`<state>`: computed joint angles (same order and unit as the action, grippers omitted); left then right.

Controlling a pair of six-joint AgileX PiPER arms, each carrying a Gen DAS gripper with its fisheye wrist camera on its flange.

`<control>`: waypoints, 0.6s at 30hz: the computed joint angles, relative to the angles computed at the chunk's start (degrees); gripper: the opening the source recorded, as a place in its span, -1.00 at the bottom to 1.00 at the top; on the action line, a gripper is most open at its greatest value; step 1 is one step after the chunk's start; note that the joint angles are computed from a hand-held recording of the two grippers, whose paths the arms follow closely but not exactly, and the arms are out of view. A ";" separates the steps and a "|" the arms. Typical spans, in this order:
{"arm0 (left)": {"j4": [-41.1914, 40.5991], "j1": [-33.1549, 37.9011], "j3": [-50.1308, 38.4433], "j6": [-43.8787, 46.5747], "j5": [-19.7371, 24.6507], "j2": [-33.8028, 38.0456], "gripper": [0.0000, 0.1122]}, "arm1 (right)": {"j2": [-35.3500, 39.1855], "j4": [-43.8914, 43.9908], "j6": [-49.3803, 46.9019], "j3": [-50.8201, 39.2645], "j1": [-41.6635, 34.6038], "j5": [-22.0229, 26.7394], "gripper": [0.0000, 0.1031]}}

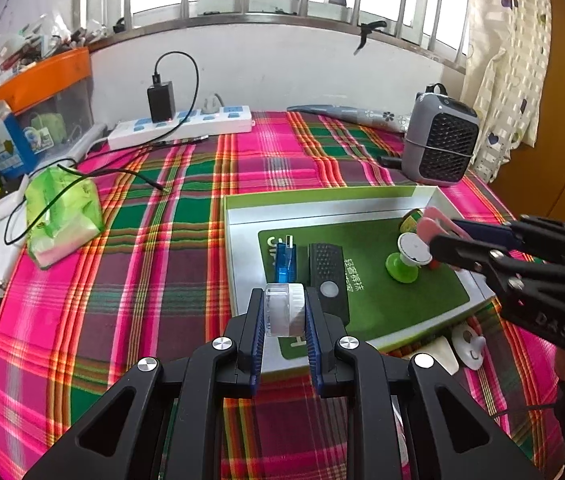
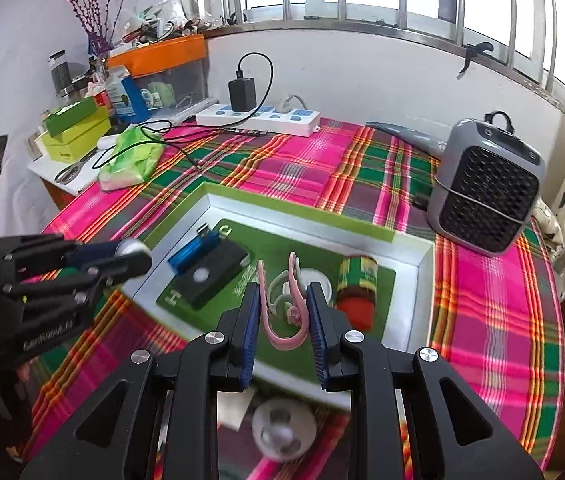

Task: Organize rigid objects
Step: 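Carry the white cylinder and pink hook over the green box tray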

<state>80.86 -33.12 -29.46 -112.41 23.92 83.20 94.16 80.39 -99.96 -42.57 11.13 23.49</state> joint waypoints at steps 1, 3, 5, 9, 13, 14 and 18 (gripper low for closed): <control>0.58 0.33 0.00 -0.41 -0.38 0.27 -0.68 | 1.03 -1.02 1.25 -1.17 0.28 -0.12 -0.52; 1.44 0.82 -0.13 -0.94 -1.17 0.92 -0.68 | 3.22 -3.57 4.35 -3.67 1.29 -0.91 -0.52; 2.38 1.14 -0.23 -1.59 -1.53 1.49 -0.68 | 4.66 -5.47 6.52 -5.38 2.11 -1.53 -0.52; 3.94 2.15 -0.20 -2.87 -2.57 2.38 -0.68 | 7.68 -10.14 11.82 -8.83 3.41 -1.90 -0.52; 5.32 3.10 -0.34 -3.93 -3.40 3.22 -0.68 | 9.60 -13.01 15.25 -11.21 4.01 -1.29 -0.52; 5.50 3.24 -0.39 -4.09 -3.56 3.45 -0.68 | 10.07 -13.80 16.18 -11.88 4.20 -1.11 -0.52; 7.06 3.94 -0.48 -5.44 -4.40 4.56 -0.68 | 11.78 -17.04 19.64 -14.18 5.04 -0.85 -0.52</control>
<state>87.92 -29.19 -29.94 -117.86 19.52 87.76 105.95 63.35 -80.33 -56.74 16.16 22.64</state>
